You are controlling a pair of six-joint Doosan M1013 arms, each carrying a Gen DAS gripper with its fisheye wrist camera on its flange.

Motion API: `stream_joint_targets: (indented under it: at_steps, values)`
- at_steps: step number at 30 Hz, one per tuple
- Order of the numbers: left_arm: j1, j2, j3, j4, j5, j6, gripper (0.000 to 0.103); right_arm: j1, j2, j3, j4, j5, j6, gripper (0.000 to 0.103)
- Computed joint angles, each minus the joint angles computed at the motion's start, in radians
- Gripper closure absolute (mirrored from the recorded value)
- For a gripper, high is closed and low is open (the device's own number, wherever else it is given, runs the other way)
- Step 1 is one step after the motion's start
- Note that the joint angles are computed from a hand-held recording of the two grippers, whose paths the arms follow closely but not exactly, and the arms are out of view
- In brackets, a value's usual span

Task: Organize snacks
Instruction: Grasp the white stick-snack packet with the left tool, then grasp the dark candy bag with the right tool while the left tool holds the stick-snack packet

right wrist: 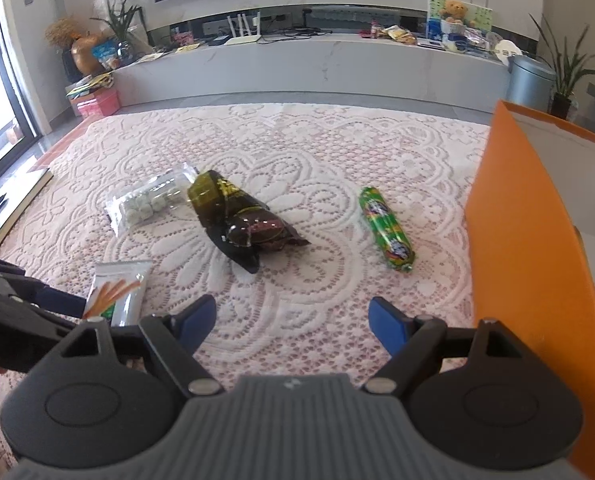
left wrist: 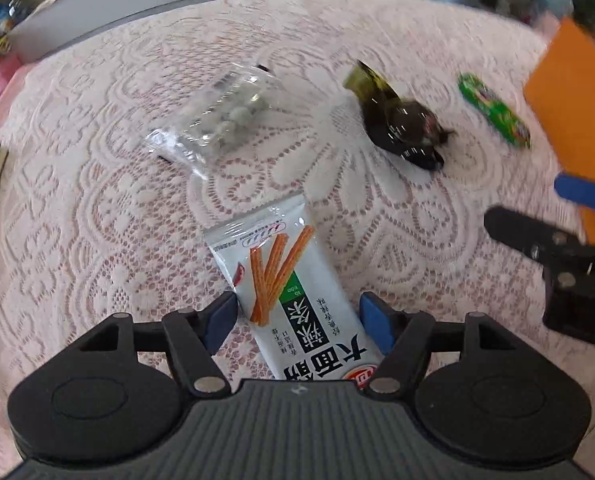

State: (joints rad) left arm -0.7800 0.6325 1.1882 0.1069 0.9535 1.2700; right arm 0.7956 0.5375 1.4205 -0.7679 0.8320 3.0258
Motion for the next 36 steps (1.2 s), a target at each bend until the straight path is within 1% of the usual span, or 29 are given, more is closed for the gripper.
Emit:
stream_joint_targets:
  at_steps: [2, 3, 6, 7, 9, 10, 12, 13, 14, 15, 16, 17, 20, 22, 23, 25, 27, 33, 36]
  values:
    - [0.005, -0.016, 0.033, 0.000, -0.049, -0.087, 0.015, 0.001, 0.003, -0.006, 0.004, 0.000, -0.027, 0.022]
    - [0.005, -0.020, 0.043, 0.015, -0.062, -0.133, 0.014, 0.002, 0.004, -0.008, 0.004, 0.001, -0.039, 0.022]
    - [-0.006, -0.023, 0.052, 0.079, -0.075, -0.273, 0.013, 0.005, 0.007, -0.014, 0.005, 0.008, -0.059, 0.022]
    - [-0.006, -0.021, 0.050, 0.093, -0.074, -0.293, 0.013, 0.005, 0.008, -0.016, 0.005, 0.009, -0.060, 0.022]
    - [-0.020, -0.015, 0.046, 0.145, -0.062, -0.321, 0.012, 0.005, 0.010, -0.020, 0.000, 0.015, -0.061, 0.022]
    - [-0.029, -0.014, 0.047, 0.174, -0.058, -0.330, 0.009, 0.005, 0.012, -0.023, -0.004, 0.020, -0.064, 0.022]
    - [-0.041, -0.019, 0.062, 0.219, -0.077, -0.359, 0.010, 0.007, 0.016, -0.030, -0.011, 0.033, -0.073, 0.022]
    - [-0.041, -0.024, 0.071, 0.218, -0.092, -0.363, 0.014, 0.007, 0.018, -0.034, -0.014, 0.039, -0.083, 0.022]
    - [-0.040, -0.028, 0.078, 0.209, -0.105, -0.357, 0.020, 0.007, 0.020, -0.038, -0.020, 0.046, -0.092, 0.022]
    - [-0.038, -0.032, 0.083, 0.204, -0.117, -0.348, 0.023, 0.008, 0.022, -0.041, -0.027, 0.054, -0.099, 0.022]
    - [-0.037, -0.032, 0.084, 0.208, -0.122, -0.346, 0.033, 0.008, 0.023, -0.042, -0.035, 0.060, -0.103, 0.022]
    - [-0.034, -0.038, 0.093, 0.198, -0.147, -0.334, 0.040, 0.008, 0.022, -0.041, -0.042, 0.061, -0.102, 0.022]
    - [-0.028, -0.037, 0.097, 0.176, -0.170, -0.306, 0.042, 0.005, 0.020, -0.040, -0.052, 0.053, -0.095, 0.022]
    - [-0.022, -0.045, 0.110, 0.145, -0.208, -0.287, 0.044, 0.003, 0.025, -0.047, -0.054, 0.046, -0.109, 0.022]
    - [-0.021, -0.052, 0.120, 0.148, -0.231, -0.292, 0.044, 0.002, 0.030, -0.052, -0.056, 0.044, -0.125, 0.022]
    - [-0.025, -0.061, 0.132, 0.196, -0.265, -0.318, 0.044, 0.002, 0.040, -0.062, -0.063, 0.041, -0.153, 0.022]
    - [-0.025, -0.063, 0.131, 0.239, -0.274, -0.348, 0.044, -0.001, 0.050, -0.070, -0.068, 0.030, -0.177, 0.023]
    - [-0.007, -0.048, 0.102, 0.254, -0.257, -0.398, 0.044, -0.022, 0.090, -0.113, -0.052, 0.006, -0.239, 0.023]
    - [0.000, -0.048, 0.097, 0.236, -0.269, -0.396, 0.044, -0.030, 0.117, -0.142, -0.041, 0.008, -0.280, 0.027]
